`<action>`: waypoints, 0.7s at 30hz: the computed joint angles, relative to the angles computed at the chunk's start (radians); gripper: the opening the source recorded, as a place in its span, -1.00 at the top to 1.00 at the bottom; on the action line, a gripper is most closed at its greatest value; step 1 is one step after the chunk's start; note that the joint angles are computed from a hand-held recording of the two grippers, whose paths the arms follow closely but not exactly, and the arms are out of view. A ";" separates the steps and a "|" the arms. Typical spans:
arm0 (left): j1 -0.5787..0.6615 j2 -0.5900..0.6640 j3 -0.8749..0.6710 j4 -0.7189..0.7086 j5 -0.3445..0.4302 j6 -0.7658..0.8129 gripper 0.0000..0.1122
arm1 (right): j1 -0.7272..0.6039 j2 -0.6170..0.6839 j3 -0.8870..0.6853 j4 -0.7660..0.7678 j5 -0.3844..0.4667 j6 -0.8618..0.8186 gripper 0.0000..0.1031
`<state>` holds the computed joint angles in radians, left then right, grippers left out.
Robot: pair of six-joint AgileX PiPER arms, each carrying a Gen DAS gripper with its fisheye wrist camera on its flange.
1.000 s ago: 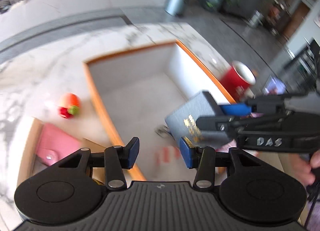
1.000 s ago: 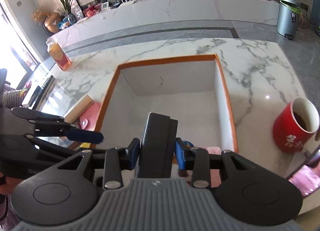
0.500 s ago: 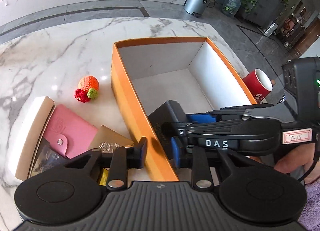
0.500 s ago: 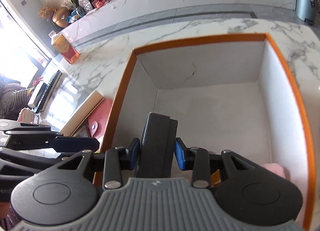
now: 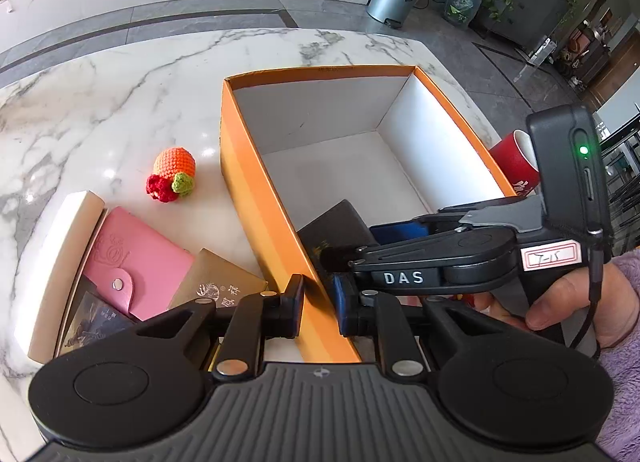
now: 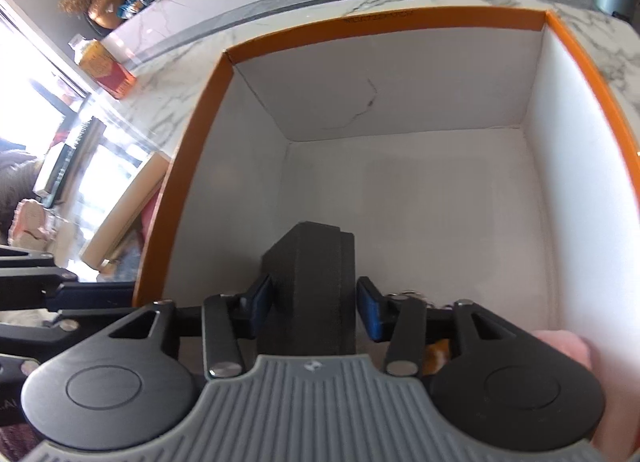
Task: Organize objects
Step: 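Lower dark gray box into orange box and open right gripper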
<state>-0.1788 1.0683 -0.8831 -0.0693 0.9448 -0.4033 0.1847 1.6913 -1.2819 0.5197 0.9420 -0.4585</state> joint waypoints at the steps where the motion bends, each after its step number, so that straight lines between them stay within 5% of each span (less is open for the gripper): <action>1: -0.001 -0.001 -0.001 0.002 0.002 -0.001 0.66 | 0.002 -0.011 0.003 -0.018 -0.005 0.007 -0.13; 14: 0.008 -0.002 -0.010 -0.002 0.019 0.014 0.66 | -0.056 0.113 -0.122 0.025 0.109 0.056 0.00; 17: 0.004 -0.002 -0.011 0.004 0.023 0.016 0.66 | -0.056 0.122 -0.112 0.046 0.145 0.047 0.26; 21: -0.003 -0.003 -0.013 0.013 0.027 0.012 0.66 | -0.020 0.064 -0.051 0.018 0.102 0.026 0.27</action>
